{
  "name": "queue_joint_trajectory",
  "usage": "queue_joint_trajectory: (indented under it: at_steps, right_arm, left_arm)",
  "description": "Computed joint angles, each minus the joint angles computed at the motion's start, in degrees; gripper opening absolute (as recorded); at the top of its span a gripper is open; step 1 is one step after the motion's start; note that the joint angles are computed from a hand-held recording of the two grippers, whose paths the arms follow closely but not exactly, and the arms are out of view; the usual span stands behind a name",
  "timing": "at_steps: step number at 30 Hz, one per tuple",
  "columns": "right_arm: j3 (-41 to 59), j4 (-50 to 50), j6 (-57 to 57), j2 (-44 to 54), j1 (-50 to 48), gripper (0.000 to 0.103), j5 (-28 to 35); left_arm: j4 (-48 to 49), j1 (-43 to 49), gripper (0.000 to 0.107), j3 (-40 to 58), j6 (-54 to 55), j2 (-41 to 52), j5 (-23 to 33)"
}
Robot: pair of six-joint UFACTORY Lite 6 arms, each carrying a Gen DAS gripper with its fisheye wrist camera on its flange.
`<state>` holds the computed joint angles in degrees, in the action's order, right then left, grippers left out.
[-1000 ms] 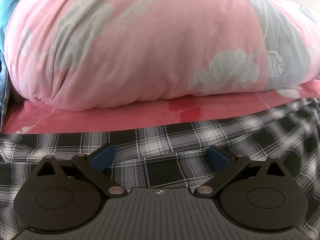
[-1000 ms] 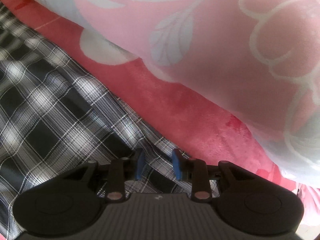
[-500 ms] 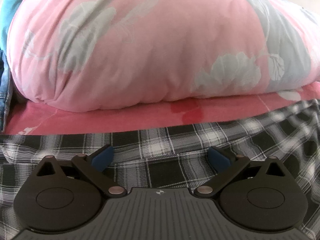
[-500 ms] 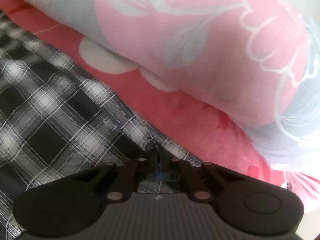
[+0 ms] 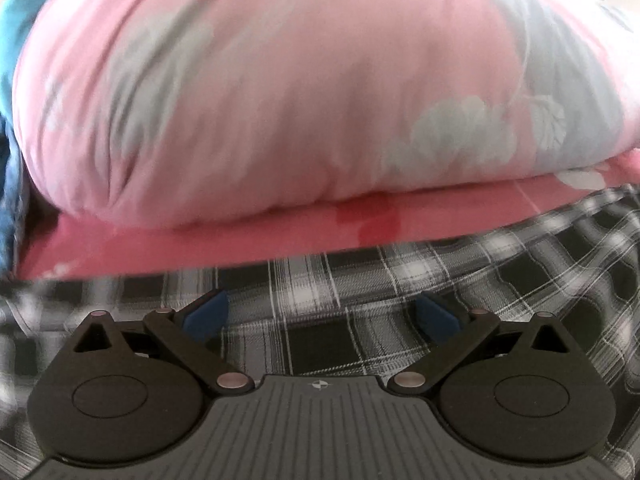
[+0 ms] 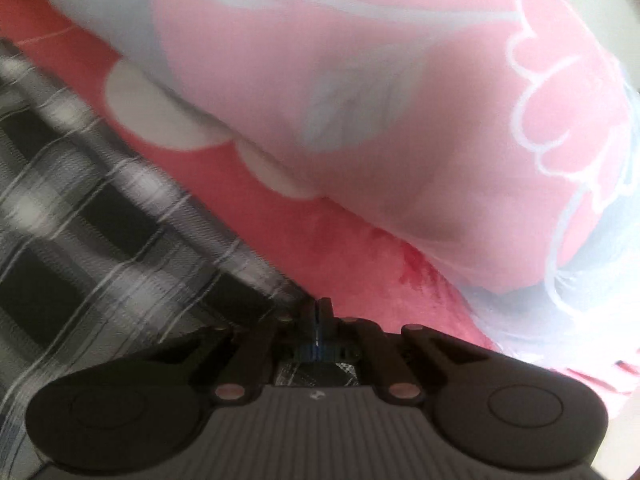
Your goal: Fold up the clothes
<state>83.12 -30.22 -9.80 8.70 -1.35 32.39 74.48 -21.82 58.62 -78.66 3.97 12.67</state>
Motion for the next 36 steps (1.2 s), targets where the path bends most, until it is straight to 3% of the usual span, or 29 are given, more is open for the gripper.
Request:
queue_joint_trajectory:
  at_steps: [4, 5, 8, 11, 16, 19, 22, 24, 26, 28, 36]
  right_arm:
    - [3.9, 11.8, 0.1, -1.8, -7.5, 0.042, -0.9]
    - [5.2, 17.0, -1.4, -2.7, -10.9, 0.043, -0.9]
    - [10.1, 31.2, -4.5, -4.0, -21.8, 0.043, 1.5]
    - [16.5, 44.3, -7.3, -1.7, -32.6, 0.043, 9.6]
    - [16.4, 56.7, -12.9, -0.1, -40.4, 0.043, 17.9]
    - [9.7, 56.1, -9.9, -1.4, -36.2, 0.043, 13.1]
    - [10.1, 55.6, -9.1, 4.6, -34.0, 0.043, 9.3]
    - [11.5, 54.3, -8.2, 8.5, -32.7, 0.036, 7.6]
    - [10.4, 52.7, -8.5, 7.8, -31.7, 0.014, 6.2]
    - [8.1, 53.4, -10.4, 6.1, -31.3, 0.009, 4.2]
    - [6.4, 50.4, -9.3, 1.8, -29.2, 0.006, 0.1]
  left_arm:
    - [-6.1, 1.3, 0.102, 0.6, 5.3, 0.3, -1.4]
    - [-5.5, 1.1, 0.102, 0.6, 4.8, 0.3, -1.3]
    - [-2.7, 0.7, 0.102, 0.5, 2.3, 0.4, -0.6]
    - [-2.4, 0.5, 0.102, 0.7, 2.0, 0.7, -0.4]
    - [-3.4, 0.9, 0.103, 1.1, 3.6, 1.0, -0.6]
    - [-6.2, 0.1, 0.103, 1.0, 6.0, 0.1, 0.3]
    - [-8.2, 0.2, 0.103, 1.1, 8.2, -0.2, 0.2]
    - [-7.6, -0.1, 0.103, 1.1, 7.4, -0.1, 0.4]
    - [-6.4, -0.3, 0.103, 0.8, 6.1, -0.3, 0.6]
    - [-5.1, -0.6, 0.103, 0.5, 4.7, -0.5, 0.9]
    - [-1.1, -1.1, 0.103, -0.6, 0.7, -1.0, 1.4]
